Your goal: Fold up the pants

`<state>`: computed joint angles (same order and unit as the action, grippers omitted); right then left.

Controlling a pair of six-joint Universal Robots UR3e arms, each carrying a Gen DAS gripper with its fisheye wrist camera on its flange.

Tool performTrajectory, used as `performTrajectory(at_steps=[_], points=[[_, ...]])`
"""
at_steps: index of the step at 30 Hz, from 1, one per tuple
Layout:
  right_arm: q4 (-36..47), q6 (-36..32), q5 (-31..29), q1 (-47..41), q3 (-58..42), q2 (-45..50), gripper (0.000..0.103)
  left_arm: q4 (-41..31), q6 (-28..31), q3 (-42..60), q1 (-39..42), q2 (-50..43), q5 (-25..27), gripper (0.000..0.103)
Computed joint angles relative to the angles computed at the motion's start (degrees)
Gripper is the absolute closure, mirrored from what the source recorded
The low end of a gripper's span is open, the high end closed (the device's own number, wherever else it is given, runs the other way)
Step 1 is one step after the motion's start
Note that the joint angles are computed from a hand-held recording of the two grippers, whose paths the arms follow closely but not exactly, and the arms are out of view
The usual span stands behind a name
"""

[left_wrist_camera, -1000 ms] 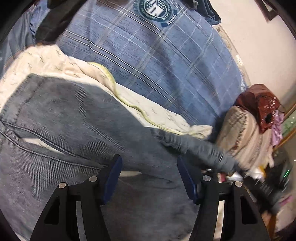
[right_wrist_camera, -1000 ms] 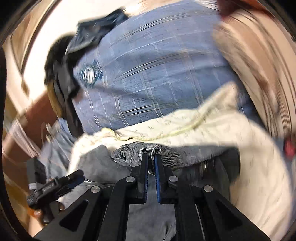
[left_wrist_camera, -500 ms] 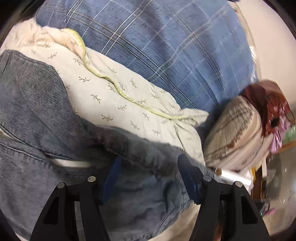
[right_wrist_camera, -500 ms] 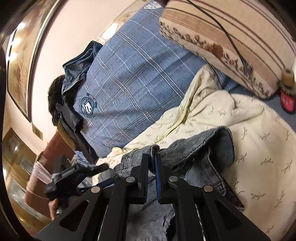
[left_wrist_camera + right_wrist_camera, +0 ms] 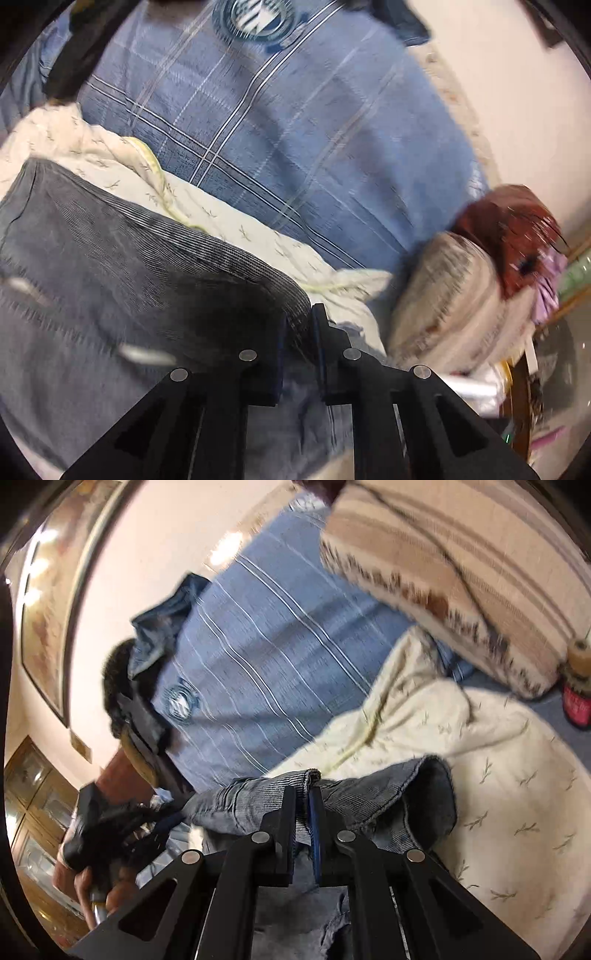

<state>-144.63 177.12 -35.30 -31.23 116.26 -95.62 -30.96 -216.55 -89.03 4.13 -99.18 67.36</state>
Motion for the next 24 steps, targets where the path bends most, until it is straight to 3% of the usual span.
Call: performTrajectory(at_steps=[3, 6, 8, 9, 12, 13, 14, 15, 19, 24], points=[[13.00, -7.39, -3.81, -2.62, -0.60, -6.92, 0.097, 8.14, -2.57, -16.98, -5.04, 9.15, 3.68, 0.090], [14.51, -7.47, -12.60, -3.83, 2.98, -11.29, 0.102, 13.13, -3.99, -25.45, -13.83, 8.91, 11.74, 0.090], [15.08, -6.80, -17.08, -3.73, 4.30, -9.53, 0.102, 14.37, -5.62, -27.14, -15.29, 5.85, 10.93, 0.090], [15.93, -6.91, -16.76, -3.93, 4.09, -8.14, 0.102, 16.00, -6.48, -27.88, -15.25, 4.35, 10.42, 0.090], [21.64, -9.89, -7.83, -7.36, 4.12, -5.18, 0.093, 15.61, -6.40, -26.70, -13.81, 1.79, 8.04, 0.090], [23.13, -10.89, -5.75, -8.28, 4.25, -5.19, 0.076, 16.04, -6.09, -26.91, -12.85, 1.46, 6.74, 0.090], [24.15, -11.86, -4.00, -9.22, 4.73, -5.88, 0.049, 15.61, -5.31, -27.49, -11.46, 2.20, 5.01, 0.090], [23.98, -11.86, -3.97, -9.49, 4.99, -6.53, 0.040, 15.52, -4.76, -27.94, -10.57, 2.57, 4.02, 0.090], [22.41, -9.16, -10.23, -7.55, 5.23, -8.41, 0.040, 13.40, -1.83, -29.34, -8.35, 5.25, 2.70, 0.075], [25.26, -8.54, -11.77, -8.80, 10.26, -12.37, 0.051, 15.16, 0.57, -33.02, -5.27, 8.08, 1.16, 0.057]])
